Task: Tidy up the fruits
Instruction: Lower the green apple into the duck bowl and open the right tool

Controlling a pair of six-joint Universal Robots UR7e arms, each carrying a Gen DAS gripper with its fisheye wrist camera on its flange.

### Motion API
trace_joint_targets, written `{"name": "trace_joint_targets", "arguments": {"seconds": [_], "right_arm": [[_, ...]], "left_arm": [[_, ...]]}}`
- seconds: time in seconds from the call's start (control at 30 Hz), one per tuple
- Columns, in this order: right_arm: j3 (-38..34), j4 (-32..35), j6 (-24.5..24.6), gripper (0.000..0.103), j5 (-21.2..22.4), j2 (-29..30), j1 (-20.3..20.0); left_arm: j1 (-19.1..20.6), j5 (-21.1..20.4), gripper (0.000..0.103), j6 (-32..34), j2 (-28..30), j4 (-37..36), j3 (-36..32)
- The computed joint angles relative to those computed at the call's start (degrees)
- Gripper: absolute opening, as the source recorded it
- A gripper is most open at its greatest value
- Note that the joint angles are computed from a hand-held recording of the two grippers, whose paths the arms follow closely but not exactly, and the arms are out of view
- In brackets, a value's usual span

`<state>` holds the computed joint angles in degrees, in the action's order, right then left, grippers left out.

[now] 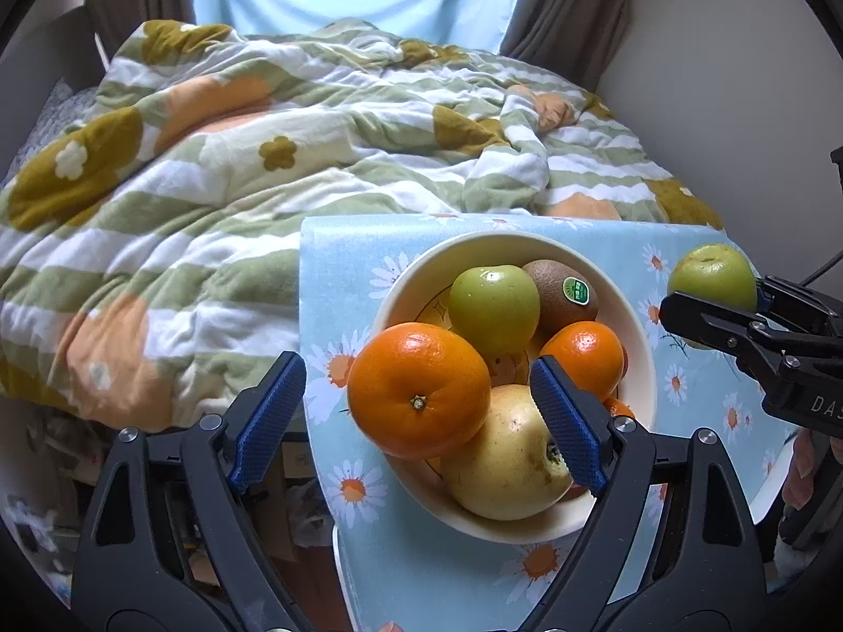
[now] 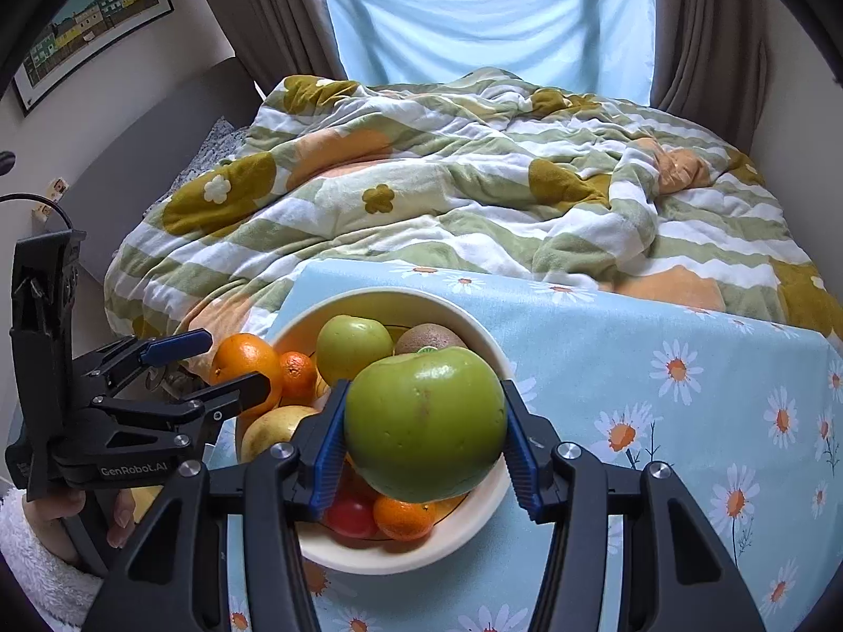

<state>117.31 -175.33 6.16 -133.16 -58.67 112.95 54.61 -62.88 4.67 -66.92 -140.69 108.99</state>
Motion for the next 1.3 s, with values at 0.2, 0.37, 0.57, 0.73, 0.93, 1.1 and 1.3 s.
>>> {"name": "trace_joint_targets", "arguments": {"seconds": [0.2, 0.37, 0.57, 0.73, 0.93, 1.1, 1.3], "right_arm": [[-2.45, 0.11, -3.62, 0.049, 2.73, 2.34, -0.19], [-3.78, -3.20, -9.47, 0.049, 6.00, 5.38, -1.57], [-4.07, -6.49, -13.90, 0.049, 8.65, 7.30, -3.06], [-4.36, -6.58, -15.53, 0.049, 10.01, 7.55, -3.42], [-3.37, -8.31, -16.16, 0.057, 12.50, 6.85, -3.91], [-2.76, -8.76, -15.31, 0.064, 12.06, 6.55, -3.66], [-0.70, -11.04, -14.56, 0.088, 11.52, 4.95, -2.99]], "left_arm": [[-0.77, 2.34, 0.094, -0.36, -2.49, 0.72, 1.81], [-0.49, 4.00, 0.094, -0.95, -4.06, 1.60, 3.25], [0.38, 4.59, 0.094, -1.69, -5.37, 1.86, 4.37], [0.68, 5.06, 0.094, -2.21, -5.73, 1.61, 4.75], [0.84, 4.75, 0.094, -1.84, -5.71, 1.55, 4.75], [0.62, 4.35, 0.094, -1.68, -5.70, 1.67, 5.02], [-1.54, 6.27, 0.094, -3.19, -6.73, 1.31, 6.51]]}}
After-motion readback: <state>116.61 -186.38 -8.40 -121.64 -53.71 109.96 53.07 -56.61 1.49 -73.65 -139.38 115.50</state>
